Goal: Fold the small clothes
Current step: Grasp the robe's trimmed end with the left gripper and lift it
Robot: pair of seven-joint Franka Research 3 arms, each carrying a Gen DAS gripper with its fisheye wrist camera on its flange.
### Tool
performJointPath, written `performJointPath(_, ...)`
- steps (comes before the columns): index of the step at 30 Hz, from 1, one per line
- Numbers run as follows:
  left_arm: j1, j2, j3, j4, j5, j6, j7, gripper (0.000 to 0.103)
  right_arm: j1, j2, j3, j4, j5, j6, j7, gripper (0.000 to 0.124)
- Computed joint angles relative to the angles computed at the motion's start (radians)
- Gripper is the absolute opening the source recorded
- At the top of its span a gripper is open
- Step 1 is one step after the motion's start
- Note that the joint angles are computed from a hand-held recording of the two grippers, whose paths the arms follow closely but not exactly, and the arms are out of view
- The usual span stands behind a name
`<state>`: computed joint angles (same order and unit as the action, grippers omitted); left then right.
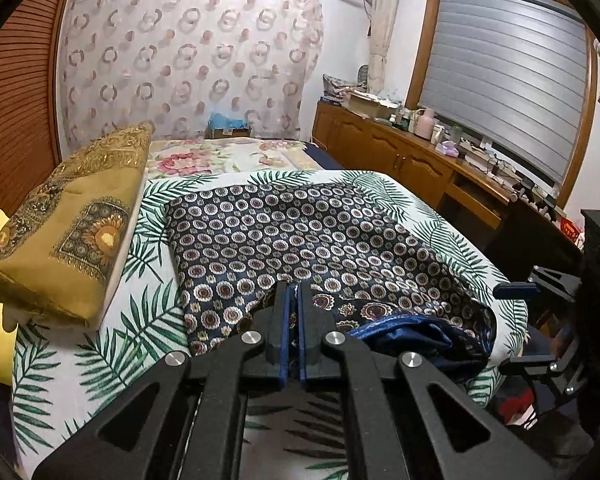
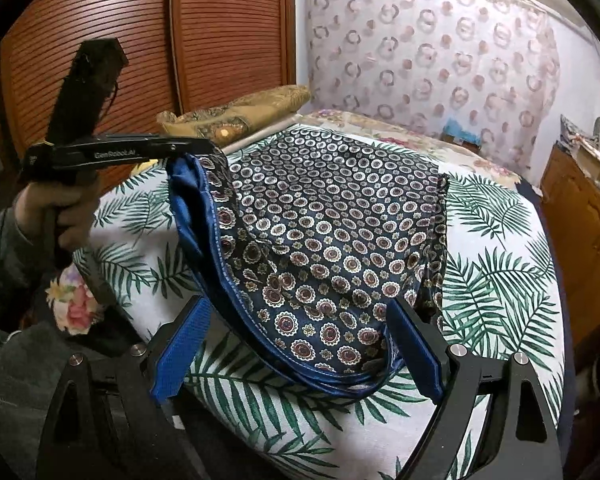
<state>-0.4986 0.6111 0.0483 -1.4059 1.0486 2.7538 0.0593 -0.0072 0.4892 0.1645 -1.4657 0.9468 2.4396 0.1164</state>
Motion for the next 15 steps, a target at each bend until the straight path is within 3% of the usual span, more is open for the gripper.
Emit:
performJointPath(5, 0.014, 0.031, -0.003, 0.053, -0.03, -0.018, 0.042, 0.004, 0.012, 0.014, -0.004, 0.011, -0.039, -0.012, 0.008, 0.09)
performJointPath(11, 0.021, 0.059, 0.013, 0.092, -0.061, -0.021, 0.074, 0.004, 0.056, 0.103, -0.019, 0.118, -0.161, -0.011, 0.083, 0.09)
performJointPath(15, 0.017, 0.057, 0.028, 0.09, -0.058, -0.03, 0.071, 0.004, 0.07, 0.182, -0.023, 0.234, -0.249, -0.025, 0.159, 0.081)
